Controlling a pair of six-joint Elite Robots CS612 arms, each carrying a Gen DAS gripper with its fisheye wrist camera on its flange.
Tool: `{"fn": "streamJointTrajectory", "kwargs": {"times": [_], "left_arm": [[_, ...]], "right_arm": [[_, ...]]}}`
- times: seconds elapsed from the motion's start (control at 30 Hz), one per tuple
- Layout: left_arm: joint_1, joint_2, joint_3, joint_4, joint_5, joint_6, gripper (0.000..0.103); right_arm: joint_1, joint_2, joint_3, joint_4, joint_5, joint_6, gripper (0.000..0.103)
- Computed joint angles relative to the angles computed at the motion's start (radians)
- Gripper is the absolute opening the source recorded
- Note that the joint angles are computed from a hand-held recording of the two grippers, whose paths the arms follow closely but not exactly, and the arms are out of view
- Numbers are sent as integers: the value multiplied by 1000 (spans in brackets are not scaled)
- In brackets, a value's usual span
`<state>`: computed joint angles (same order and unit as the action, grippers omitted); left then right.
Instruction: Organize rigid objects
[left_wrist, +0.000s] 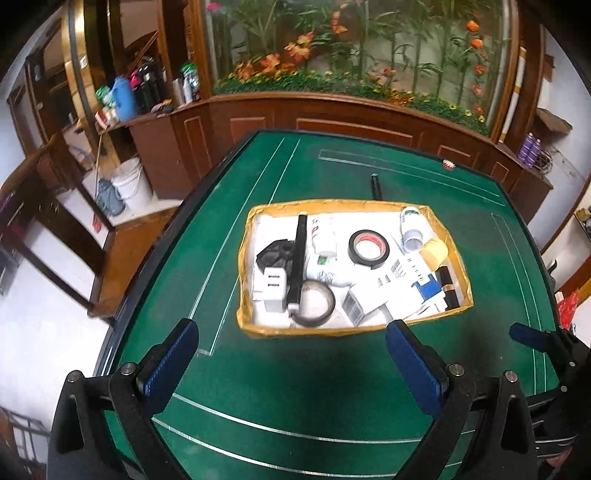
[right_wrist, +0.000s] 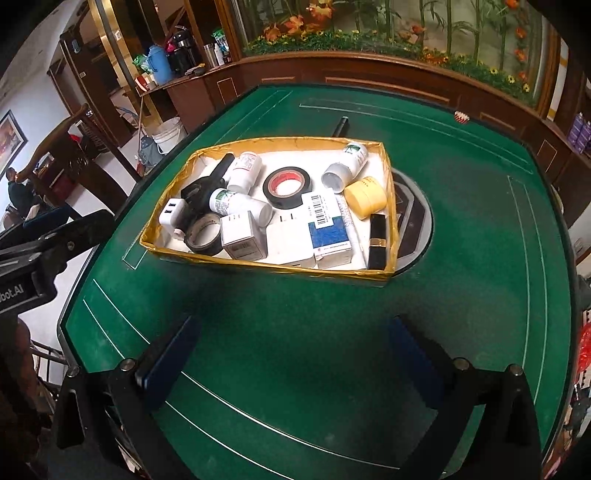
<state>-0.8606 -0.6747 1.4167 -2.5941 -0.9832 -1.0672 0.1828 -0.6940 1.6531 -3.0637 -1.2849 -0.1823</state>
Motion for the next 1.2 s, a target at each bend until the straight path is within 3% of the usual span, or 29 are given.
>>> {"fn": "streamJointTrajectory", "kwargs": {"times": [0.2,0.5,0.73,1.2], "left_arm": [[-15,-2,-8,80,9,-44,102],[-37,-16,16,89,23,-83,102],[-62,-21,15,155,88,-120,102],[-81,-9,1,172,35,-174,102]], "right_arm": [[-3,-10,12,-19,-5,-6,103],[-8,-26,35,-68,-9,-14,103],[-11,-38,53,-102,-9,-24,103],[-19,-54,85,-161,6,-15,103]]}}
